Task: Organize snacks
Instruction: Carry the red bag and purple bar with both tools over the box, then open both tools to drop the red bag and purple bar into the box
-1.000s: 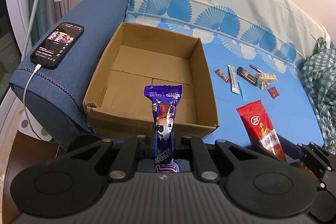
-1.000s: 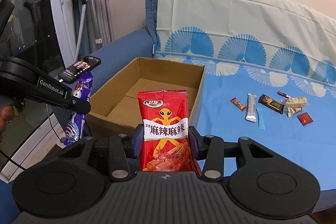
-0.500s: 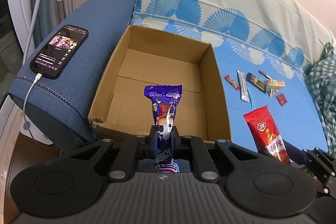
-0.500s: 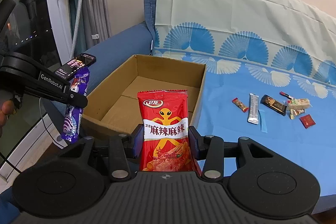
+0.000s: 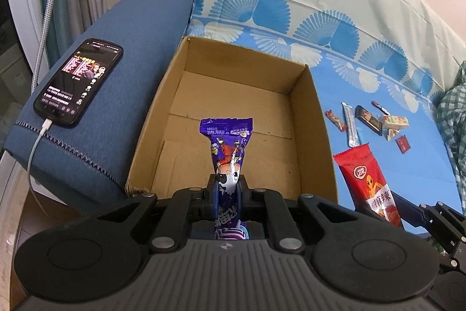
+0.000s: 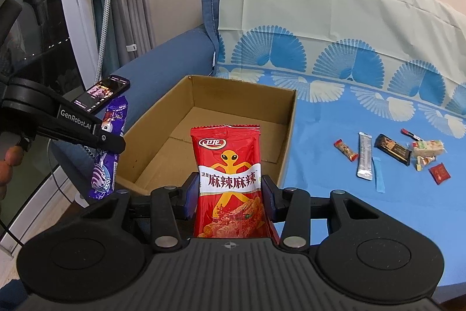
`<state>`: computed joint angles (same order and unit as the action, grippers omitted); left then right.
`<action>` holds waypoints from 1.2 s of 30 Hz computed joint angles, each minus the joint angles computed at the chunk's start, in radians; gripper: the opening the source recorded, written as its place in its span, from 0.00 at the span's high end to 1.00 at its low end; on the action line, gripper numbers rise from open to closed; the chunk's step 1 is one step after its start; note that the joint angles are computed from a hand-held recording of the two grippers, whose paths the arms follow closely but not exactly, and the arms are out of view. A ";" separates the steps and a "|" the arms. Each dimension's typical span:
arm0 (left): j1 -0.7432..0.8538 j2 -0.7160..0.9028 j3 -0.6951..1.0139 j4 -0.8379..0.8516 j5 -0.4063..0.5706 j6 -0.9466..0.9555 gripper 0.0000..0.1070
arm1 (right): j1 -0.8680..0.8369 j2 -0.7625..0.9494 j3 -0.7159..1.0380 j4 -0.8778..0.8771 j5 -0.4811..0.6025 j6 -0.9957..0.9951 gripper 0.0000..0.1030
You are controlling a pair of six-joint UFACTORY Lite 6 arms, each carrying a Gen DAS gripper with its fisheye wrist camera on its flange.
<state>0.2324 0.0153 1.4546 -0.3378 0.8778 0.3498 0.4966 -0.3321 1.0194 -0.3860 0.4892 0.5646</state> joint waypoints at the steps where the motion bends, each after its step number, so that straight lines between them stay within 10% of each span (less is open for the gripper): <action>1: -0.006 0.021 0.017 0.009 -0.004 -0.008 0.89 | -0.009 0.025 0.014 0.012 -0.012 -0.013 0.55; 36: -0.177 0.865 0.853 0.283 0.092 -0.232 0.88 | -0.216 0.781 0.508 0.527 -0.177 -0.529 0.55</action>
